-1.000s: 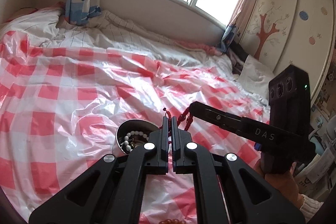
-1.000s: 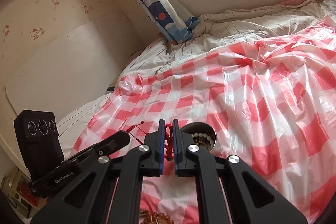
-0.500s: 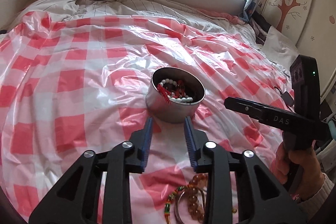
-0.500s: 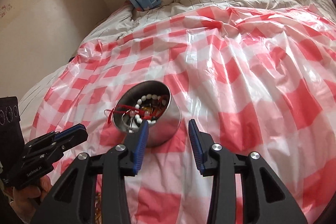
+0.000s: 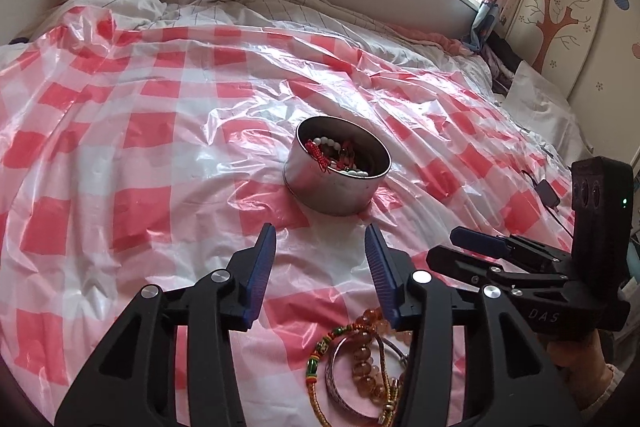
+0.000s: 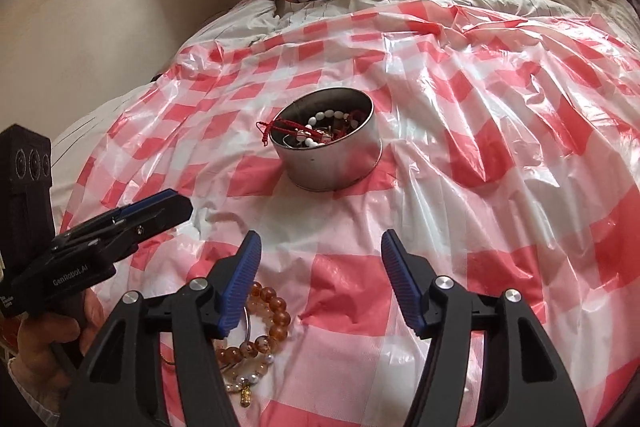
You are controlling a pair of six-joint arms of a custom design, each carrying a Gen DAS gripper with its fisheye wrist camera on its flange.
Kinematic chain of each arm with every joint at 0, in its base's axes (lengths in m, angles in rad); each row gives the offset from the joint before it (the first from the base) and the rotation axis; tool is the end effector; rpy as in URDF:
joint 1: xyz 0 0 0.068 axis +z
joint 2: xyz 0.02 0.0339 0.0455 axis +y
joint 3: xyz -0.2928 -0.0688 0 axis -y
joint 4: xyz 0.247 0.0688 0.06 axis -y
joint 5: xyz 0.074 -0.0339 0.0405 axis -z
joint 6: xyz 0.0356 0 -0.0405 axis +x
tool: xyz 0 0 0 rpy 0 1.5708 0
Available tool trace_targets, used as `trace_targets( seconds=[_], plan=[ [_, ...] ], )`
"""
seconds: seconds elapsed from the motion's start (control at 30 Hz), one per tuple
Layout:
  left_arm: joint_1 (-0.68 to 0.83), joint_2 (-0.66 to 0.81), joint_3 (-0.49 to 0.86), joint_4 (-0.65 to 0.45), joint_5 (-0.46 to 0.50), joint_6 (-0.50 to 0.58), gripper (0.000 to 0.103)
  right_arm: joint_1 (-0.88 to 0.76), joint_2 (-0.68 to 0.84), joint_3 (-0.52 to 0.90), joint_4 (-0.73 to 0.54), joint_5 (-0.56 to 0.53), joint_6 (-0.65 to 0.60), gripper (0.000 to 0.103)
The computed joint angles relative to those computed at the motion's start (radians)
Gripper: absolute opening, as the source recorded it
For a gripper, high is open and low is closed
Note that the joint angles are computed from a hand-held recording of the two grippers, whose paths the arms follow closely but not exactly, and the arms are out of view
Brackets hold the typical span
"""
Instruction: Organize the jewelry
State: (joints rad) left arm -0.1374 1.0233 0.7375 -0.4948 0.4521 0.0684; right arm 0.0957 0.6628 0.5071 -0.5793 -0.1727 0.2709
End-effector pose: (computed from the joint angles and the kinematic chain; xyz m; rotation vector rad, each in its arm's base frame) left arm 0.1928 -0.0424 0.2768 0.4577 2.2752 -0.5642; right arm 0.1223 0.0179 0.2415 0.1142 2.3205 0.3855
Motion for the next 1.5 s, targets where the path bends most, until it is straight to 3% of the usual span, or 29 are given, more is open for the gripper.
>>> trace_targets(
  seconds=[0.13, 0.37, 0.57, 0.6, 0.67, 0.9, 1.17, 1.33, 1.5],
  plan=[
    [0.037, 0.007, -0.02, 0.023, -0.033, -0.039, 0.046, 0.0, 0.093, 0.031, 0.075, 0.051, -0.029, 0.061],
    [0.204, 0.007, -0.01, 0.056, 0.049, -0.091, 0.054, 0.134, 0.449, 0.239, 0.228, 0.137, -0.133, 0.065],
    [0.209, 0.036, 0.006, 0.054, 0.083, -0.087, 0.054, 0.129, 0.628, 0.311, 0.275, 0.163, -0.159, 0.065],
    [0.208, 0.034, 0.005, 0.055, 0.084, -0.085, 0.054, 0.12, 0.641, 0.31, 0.28, 0.155, -0.163, 0.066],
    [0.205, 0.028, 0.005, 0.053, 0.088, -0.083, 0.055, 0.102, 0.648, 0.298, 0.301, 0.156, -0.166, 0.078],
    [0.199, 0.026, 0.012, 0.043, 0.109, -0.078, 0.055, 0.07, 0.641, 0.29, 0.316, 0.149, -0.151, 0.079],
    [0.209, 0.029, 0.016, 0.037, 0.121, -0.076, 0.056, 0.099, 0.716, 0.351, 0.268, 0.207, -0.231, 0.078],
    [0.209, 0.031, 0.017, 0.033, 0.122, -0.074, 0.056, 0.12, 0.739, 0.411, 0.19, 0.27, -0.296, 0.078],
    [0.207, 0.033, 0.018, 0.03, 0.129, -0.07, 0.056, 0.157, 0.782, 0.447, 0.151, 0.426, -0.418, 0.083]
  ],
)
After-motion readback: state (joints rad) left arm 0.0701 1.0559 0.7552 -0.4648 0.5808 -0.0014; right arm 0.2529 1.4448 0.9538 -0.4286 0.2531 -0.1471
